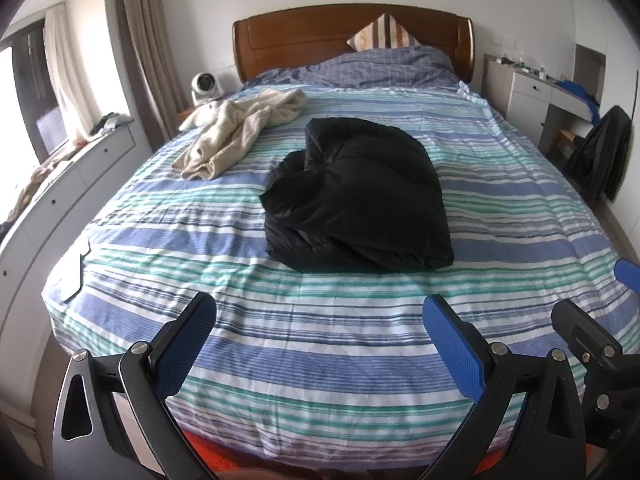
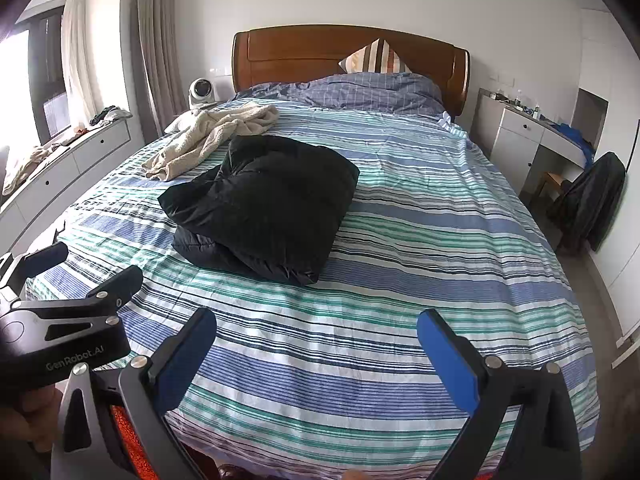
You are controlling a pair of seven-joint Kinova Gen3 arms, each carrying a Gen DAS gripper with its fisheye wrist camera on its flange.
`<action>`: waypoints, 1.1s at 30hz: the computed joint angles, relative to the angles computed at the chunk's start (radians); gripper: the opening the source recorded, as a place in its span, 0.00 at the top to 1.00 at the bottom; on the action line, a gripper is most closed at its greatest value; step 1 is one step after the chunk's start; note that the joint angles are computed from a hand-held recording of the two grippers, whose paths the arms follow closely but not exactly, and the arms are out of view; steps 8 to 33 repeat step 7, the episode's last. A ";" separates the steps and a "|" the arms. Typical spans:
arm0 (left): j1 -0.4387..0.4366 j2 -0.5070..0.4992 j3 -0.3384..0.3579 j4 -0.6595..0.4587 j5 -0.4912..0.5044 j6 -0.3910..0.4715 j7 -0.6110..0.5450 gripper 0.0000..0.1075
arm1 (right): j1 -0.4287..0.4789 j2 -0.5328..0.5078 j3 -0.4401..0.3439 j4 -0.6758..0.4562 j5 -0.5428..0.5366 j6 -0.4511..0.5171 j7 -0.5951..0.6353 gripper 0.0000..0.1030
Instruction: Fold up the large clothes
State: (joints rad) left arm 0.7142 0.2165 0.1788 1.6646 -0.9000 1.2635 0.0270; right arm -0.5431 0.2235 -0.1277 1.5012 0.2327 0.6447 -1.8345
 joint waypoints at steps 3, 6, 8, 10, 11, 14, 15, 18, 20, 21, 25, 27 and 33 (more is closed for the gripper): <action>0.006 -0.007 0.004 0.013 -0.010 -0.012 0.012 0.05 | 0.002 -0.003 -0.001 0.000 -0.005 0.008 0.001 0.01; 0.018 0.001 0.009 0.011 -0.027 0.002 0.023 0.05 | 0.005 -0.008 -0.004 0.001 -0.012 0.012 0.005 0.01; 0.022 0.005 0.010 0.008 -0.030 0.009 0.021 0.05 | 0.003 -0.009 -0.004 0.002 -0.011 0.012 0.003 0.01; 0.022 0.005 0.010 0.008 -0.030 0.009 0.021 0.05 | 0.003 -0.009 -0.004 0.002 -0.011 0.012 0.003 0.01; 0.022 0.005 0.010 0.008 -0.030 0.009 0.021 0.05 | 0.003 -0.009 -0.004 0.002 -0.011 0.012 0.003 0.01; 0.022 0.005 0.010 0.008 -0.030 0.009 0.021 0.05 | 0.003 -0.009 -0.004 0.002 -0.011 0.012 0.003 0.01; 0.022 0.005 0.010 0.008 -0.030 0.009 0.021 0.05 | 0.003 -0.009 -0.004 0.002 -0.011 0.012 0.003 0.01; 0.022 0.005 0.010 0.008 -0.030 0.009 0.021 0.05 | 0.003 -0.009 -0.004 0.002 -0.011 0.012 0.003 0.01; 0.022 0.005 0.010 0.008 -0.030 0.009 0.021 0.05 | 0.003 -0.009 -0.004 0.002 -0.011 0.012 0.003 0.01; 0.022 0.005 0.010 0.008 -0.030 0.009 0.021 0.05 | 0.003 -0.009 -0.004 0.002 -0.011 0.012 0.003 0.01; 0.022 0.005 0.010 0.008 -0.030 0.009 0.021 0.05 | 0.003 -0.009 -0.004 0.002 -0.011 0.012 0.003 0.01; 0.022 0.005 0.010 0.008 -0.030 0.009 0.021 0.05 | 0.003 -0.009 -0.004 0.002 -0.011 0.012 0.003 0.01; 0.022 0.005 0.010 0.008 -0.030 0.009 0.021 0.05 | 0.003 -0.009 -0.004 0.002 -0.011 0.012 0.003 0.01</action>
